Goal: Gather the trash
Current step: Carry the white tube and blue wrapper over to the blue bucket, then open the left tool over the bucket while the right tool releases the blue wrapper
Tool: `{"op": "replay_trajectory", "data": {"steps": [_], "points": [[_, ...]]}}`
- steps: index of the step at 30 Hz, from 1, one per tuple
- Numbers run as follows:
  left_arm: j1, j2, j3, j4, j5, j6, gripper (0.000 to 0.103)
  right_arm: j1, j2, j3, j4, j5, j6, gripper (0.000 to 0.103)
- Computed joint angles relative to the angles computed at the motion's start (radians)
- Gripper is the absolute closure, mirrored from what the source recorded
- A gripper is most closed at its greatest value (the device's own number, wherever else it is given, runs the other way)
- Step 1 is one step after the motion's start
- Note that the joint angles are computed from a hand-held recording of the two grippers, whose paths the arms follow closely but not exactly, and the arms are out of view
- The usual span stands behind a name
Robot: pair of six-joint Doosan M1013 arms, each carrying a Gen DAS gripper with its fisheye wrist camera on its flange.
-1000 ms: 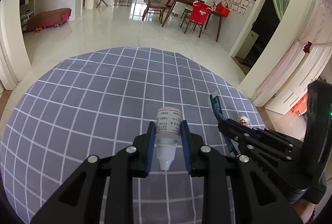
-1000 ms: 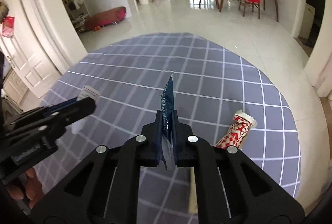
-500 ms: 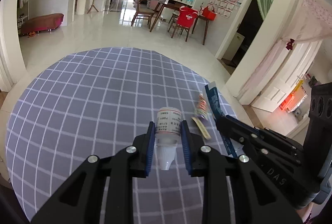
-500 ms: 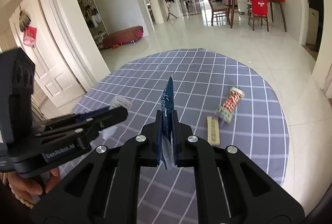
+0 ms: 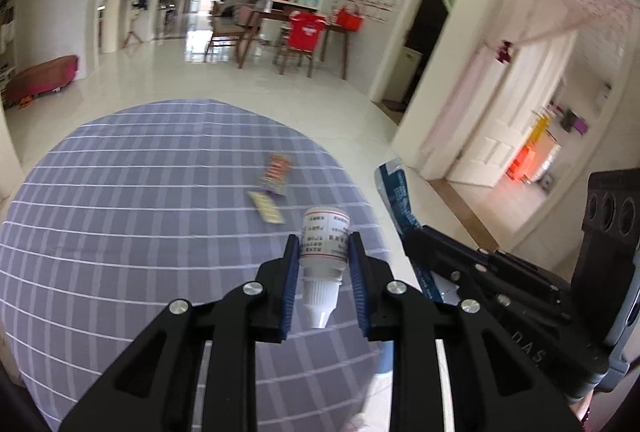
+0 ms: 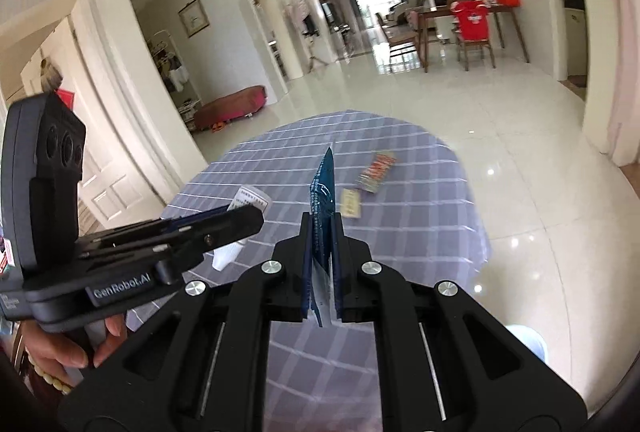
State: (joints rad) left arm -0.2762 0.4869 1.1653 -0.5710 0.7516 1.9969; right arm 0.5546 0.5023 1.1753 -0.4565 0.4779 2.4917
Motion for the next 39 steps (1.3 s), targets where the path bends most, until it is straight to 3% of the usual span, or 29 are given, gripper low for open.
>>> {"op": "replay_trajectory", "data": {"steps": [6, 9, 15, 22, 32, 34, 36, 39], "points": [[-0.066, 0.000, 0.020, -0.023, 0.043, 0.058, 0.079, -0.008, -0.108, 0.196, -0.249, -0.030, 0.322, 0.094], [-0.105, 0.011, 0.023, -0.018, 0.062, 0.078, 0.079, -0.008, -0.160, 0.297, -0.404, -0.003, 0.522, 0.094], [-0.176, 0.051, 0.017, 0.008, 0.106, 0.113, 0.079, -0.029, -0.227, 0.454, -0.528, -0.003, 0.791, 0.094], [-0.233, 0.122, -0.025, 0.069, 0.180, 0.073, 0.079, -0.045, -0.270, 0.572, -0.574, 0.036, 0.975, 0.094], [-0.284, 0.215, -0.125, 0.128, 0.256, 0.022, 0.077, -0.075, -0.293, 0.644, -0.595, 0.068, 1.106, 0.094], [-0.287, 0.236, -0.161, 0.150, 0.290, -0.012, 0.037, -0.079, -0.292, 0.646, -0.592, 0.071, 1.116, 0.094], [-0.286, 0.225, -0.138, 0.172, 0.232, -0.022, 0.032, -0.086, -0.290, 0.646, -0.577, 0.063, 1.107, 0.094], [-0.285, 0.227, -0.141, 0.200, 0.234, -0.034, 0.032, -0.090, -0.285, 0.646, -0.566, 0.049, 1.097, 0.094]]}}
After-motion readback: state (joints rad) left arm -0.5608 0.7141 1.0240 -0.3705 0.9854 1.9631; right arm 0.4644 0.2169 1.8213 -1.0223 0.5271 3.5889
